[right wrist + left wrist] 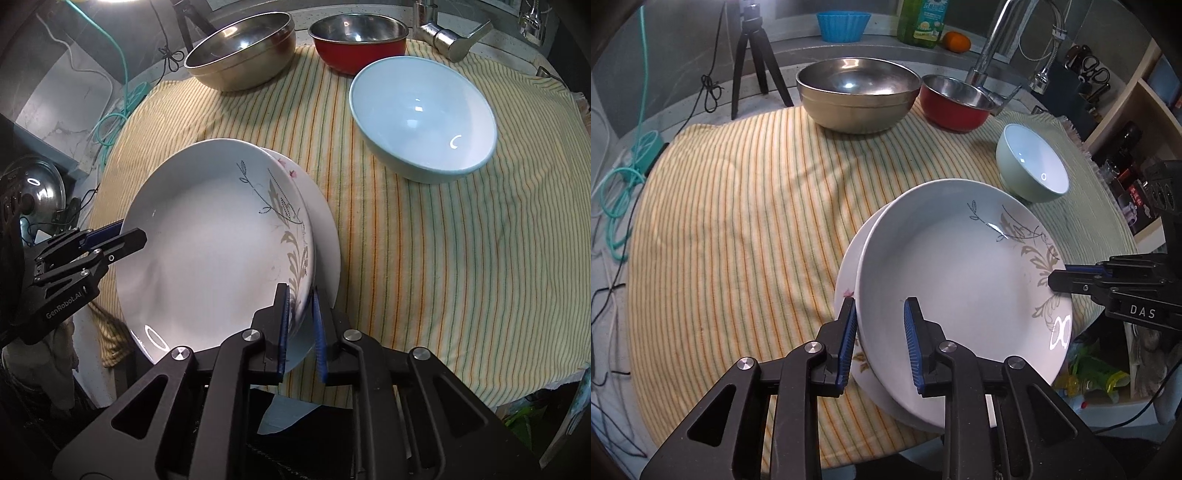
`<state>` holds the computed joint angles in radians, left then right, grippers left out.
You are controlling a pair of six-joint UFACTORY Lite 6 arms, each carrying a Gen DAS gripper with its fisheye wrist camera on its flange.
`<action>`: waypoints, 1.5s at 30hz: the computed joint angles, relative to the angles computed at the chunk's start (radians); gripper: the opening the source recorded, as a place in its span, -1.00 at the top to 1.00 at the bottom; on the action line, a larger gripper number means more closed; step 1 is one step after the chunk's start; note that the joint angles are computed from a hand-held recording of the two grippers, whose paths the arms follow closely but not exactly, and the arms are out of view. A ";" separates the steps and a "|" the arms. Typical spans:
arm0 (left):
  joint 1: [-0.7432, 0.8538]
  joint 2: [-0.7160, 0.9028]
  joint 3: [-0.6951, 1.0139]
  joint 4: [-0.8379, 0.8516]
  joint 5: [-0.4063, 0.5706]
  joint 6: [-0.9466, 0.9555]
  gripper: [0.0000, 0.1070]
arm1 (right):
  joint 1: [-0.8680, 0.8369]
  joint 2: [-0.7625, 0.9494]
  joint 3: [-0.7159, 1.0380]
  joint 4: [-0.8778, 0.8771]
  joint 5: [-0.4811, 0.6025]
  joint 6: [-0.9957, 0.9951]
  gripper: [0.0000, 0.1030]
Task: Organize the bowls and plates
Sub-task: 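Open the left tool to release the leaf plate while the right tool opens off the stack, then move the left tool to the large steel bowl and grip its rim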
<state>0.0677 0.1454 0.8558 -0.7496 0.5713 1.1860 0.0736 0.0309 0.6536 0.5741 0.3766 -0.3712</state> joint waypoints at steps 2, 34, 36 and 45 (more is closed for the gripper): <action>0.007 0.006 0.004 -0.004 0.009 0.004 0.58 | 0.000 -0.003 -0.005 0.001 -0.003 -0.002 0.72; 0.123 0.433 0.707 -0.150 0.322 -0.135 0.58 | -0.124 0.193 0.474 0.310 0.093 -0.245 0.17; 0.116 0.494 0.791 -0.146 0.340 -0.173 0.58 | -0.123 0.253 0.539 0.322 0.111 -0.243 0.17; 0.064 0.747 1.134 -0.078 0.391 -0.346 0.58 | -0.120 0.526 0.806 0.336 0.179 -0.192 0.17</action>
